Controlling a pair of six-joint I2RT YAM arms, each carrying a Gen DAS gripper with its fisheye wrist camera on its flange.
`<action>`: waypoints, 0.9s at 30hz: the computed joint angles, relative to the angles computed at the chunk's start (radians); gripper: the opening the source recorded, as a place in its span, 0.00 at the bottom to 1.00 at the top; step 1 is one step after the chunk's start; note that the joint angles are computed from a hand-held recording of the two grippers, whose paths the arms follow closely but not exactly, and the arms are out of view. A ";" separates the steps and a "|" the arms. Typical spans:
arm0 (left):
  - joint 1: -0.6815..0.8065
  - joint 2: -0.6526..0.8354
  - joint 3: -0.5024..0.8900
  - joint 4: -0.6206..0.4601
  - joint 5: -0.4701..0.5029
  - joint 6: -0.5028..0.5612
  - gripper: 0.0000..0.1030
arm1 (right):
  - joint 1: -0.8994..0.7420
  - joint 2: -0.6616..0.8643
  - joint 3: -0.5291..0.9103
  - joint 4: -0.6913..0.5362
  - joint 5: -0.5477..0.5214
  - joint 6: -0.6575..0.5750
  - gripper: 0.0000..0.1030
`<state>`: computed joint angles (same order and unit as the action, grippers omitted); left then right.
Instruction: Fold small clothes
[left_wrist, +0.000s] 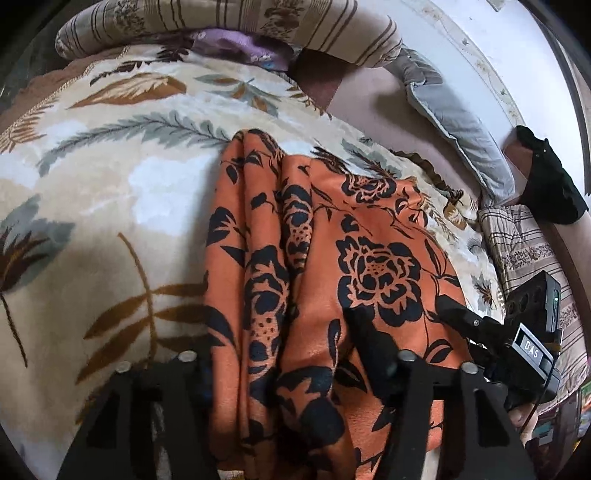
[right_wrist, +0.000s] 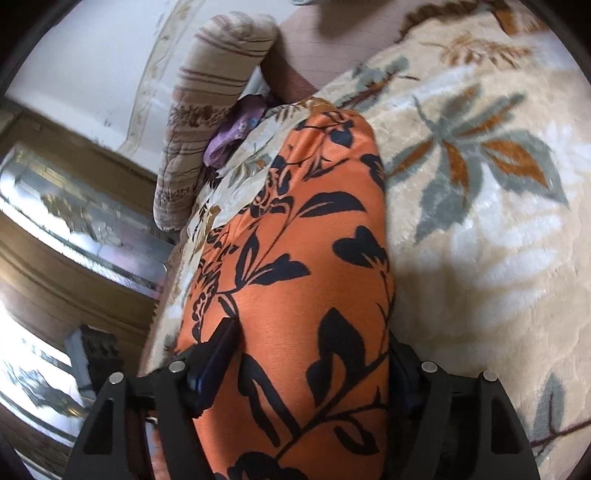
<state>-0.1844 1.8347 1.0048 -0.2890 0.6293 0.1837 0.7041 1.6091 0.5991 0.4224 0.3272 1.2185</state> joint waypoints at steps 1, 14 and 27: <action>0.002 -0.008 -0.011 0.017 0.002 -0.003 0.49 | 0.002 -0.002 -0.001 -0.001 0.005 0.002 0.69; -0.033 -0.251 -0.159 0.072 -0.100 0.029 0.34 | 0.118 -0.088 0.054 -0.165 0.192 -0.047 0.50; -0.059 -0.698 -0.299 -0.091 -0.113 0.065 0.34 | 0.445 -0.315 0.054 -0.445 0.572 0.097 0.50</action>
<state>-0.2436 1.1369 0.7062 -0.3802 0.5159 0.2485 1.1492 1.2943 0.6532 -0.0230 0.8996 1.3151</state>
